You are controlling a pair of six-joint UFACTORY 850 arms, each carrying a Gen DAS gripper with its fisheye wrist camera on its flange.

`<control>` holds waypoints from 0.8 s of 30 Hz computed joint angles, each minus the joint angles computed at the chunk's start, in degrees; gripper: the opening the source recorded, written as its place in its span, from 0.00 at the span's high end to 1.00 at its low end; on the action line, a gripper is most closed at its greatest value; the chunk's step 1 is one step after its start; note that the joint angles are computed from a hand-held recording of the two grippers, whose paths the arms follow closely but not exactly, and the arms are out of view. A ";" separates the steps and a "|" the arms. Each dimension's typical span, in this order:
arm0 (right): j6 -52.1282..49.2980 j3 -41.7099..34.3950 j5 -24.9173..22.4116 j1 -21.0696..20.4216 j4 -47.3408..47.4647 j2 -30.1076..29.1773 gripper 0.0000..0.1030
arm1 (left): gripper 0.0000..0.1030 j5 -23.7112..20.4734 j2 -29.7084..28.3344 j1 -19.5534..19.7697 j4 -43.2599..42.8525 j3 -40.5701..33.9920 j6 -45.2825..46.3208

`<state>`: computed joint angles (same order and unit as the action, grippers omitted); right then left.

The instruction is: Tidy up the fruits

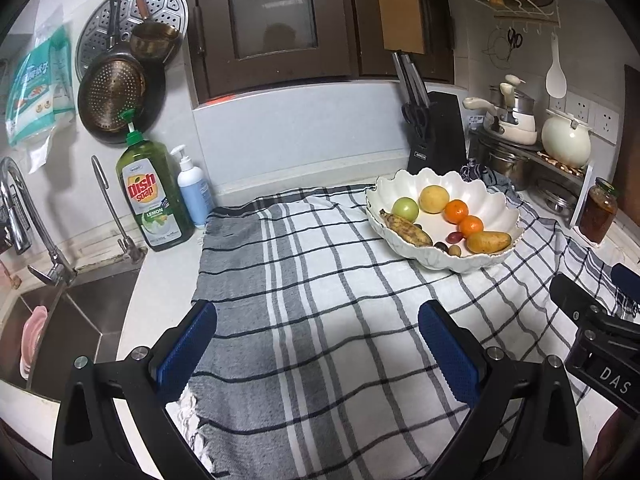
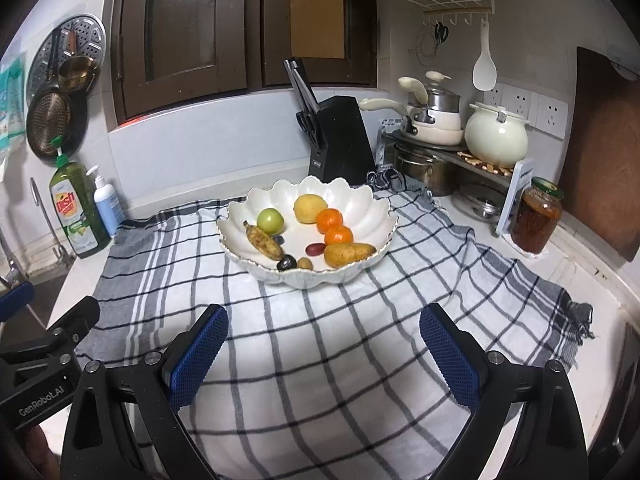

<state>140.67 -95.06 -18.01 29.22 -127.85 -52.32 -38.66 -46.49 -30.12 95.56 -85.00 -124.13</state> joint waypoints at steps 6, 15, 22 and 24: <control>2.84 2.72 -0.97 0.19 -2.70 1.35 0.05 | 0.00 0.00 0.26 -0.55 0.18 1.08 -0.28; 4.15 3.27 -1.17 0.09 -4.00 1.58 0.05 | 0.00 0.00 0.08 -0.71 0.37 0.92 -0.48; 4.27 3.37 -1.11 0.02 -4.10 1.67 0.05 | 0.00 -0.14 -0.10 -0.80 -0.19 0.41 0.52; 4.33 3.39 -1.09 0.00 -4.23 1.69 0.05 | 0.00 -0.16 -0.11 -0.79 -0.22 0.35 0.60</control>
